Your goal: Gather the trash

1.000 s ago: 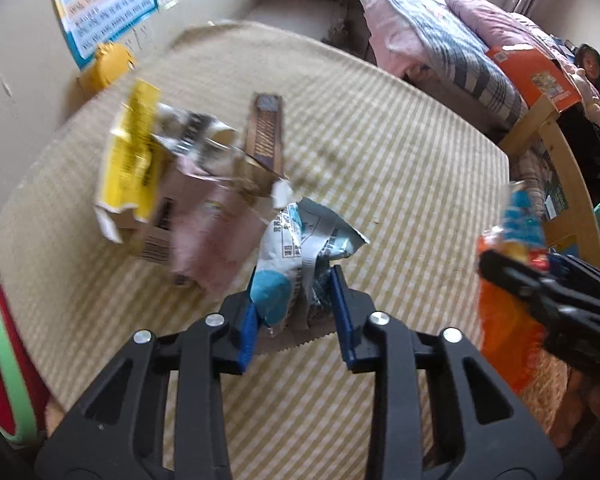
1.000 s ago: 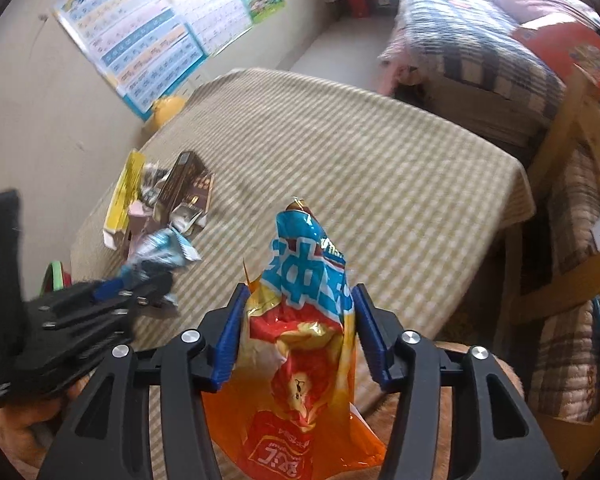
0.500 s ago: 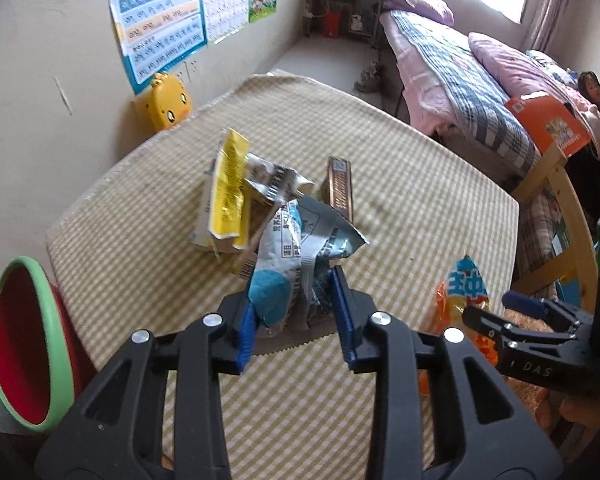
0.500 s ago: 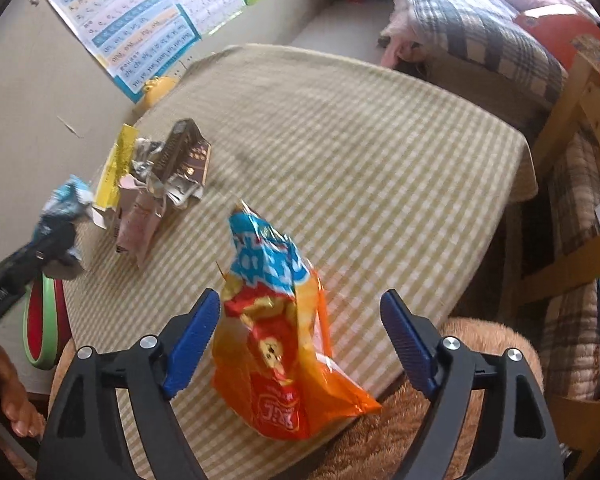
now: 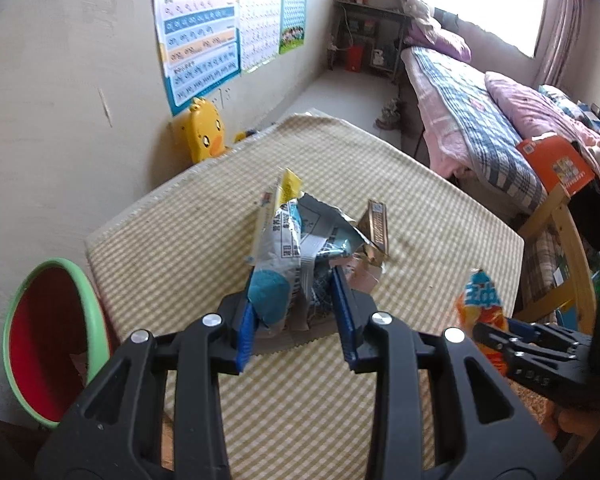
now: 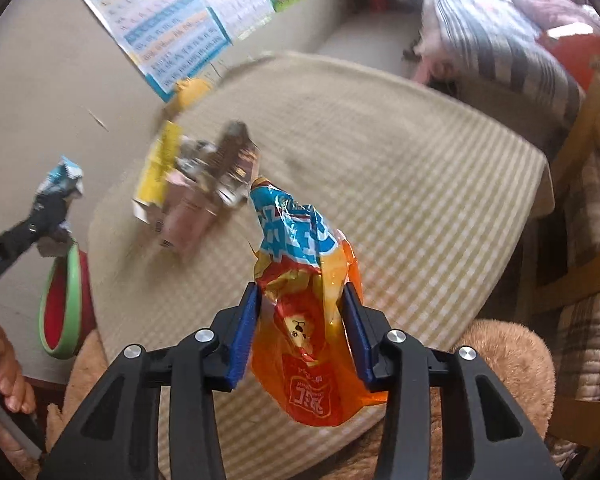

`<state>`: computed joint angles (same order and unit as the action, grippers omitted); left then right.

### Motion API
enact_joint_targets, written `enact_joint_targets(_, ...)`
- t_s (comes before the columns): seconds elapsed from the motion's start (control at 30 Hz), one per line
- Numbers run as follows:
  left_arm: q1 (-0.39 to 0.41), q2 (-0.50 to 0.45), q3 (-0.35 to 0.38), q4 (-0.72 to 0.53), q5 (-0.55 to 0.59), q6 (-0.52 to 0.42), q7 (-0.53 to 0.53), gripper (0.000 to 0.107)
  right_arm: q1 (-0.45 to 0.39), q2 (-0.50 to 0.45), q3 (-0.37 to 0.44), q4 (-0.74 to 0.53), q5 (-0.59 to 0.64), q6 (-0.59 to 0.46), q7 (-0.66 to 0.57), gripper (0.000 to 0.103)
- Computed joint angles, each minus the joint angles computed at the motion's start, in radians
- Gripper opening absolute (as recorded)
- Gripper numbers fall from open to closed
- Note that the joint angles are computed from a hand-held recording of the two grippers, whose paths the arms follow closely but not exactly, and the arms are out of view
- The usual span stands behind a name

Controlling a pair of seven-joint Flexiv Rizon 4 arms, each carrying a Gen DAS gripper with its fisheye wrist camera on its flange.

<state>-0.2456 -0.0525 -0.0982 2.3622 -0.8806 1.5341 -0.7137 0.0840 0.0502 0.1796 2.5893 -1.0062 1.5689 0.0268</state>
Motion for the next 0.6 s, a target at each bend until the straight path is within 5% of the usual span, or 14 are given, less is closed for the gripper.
enact_joint_targets(0.23,-0.021,0.027,0.010,0.010,-0.150,0.042,0.117,0.033,-0.037,0.058,0.021,-0.077,-0.226,-0.020,0.145,0.040)
enact_joint_targets(0.6,-0.095,0.039,0.032,-0.018,-0.457,0.135,0.360,0.033,0.034,0.023,0.004,-0.213,-0.354,-0.062,0.203,0.040)
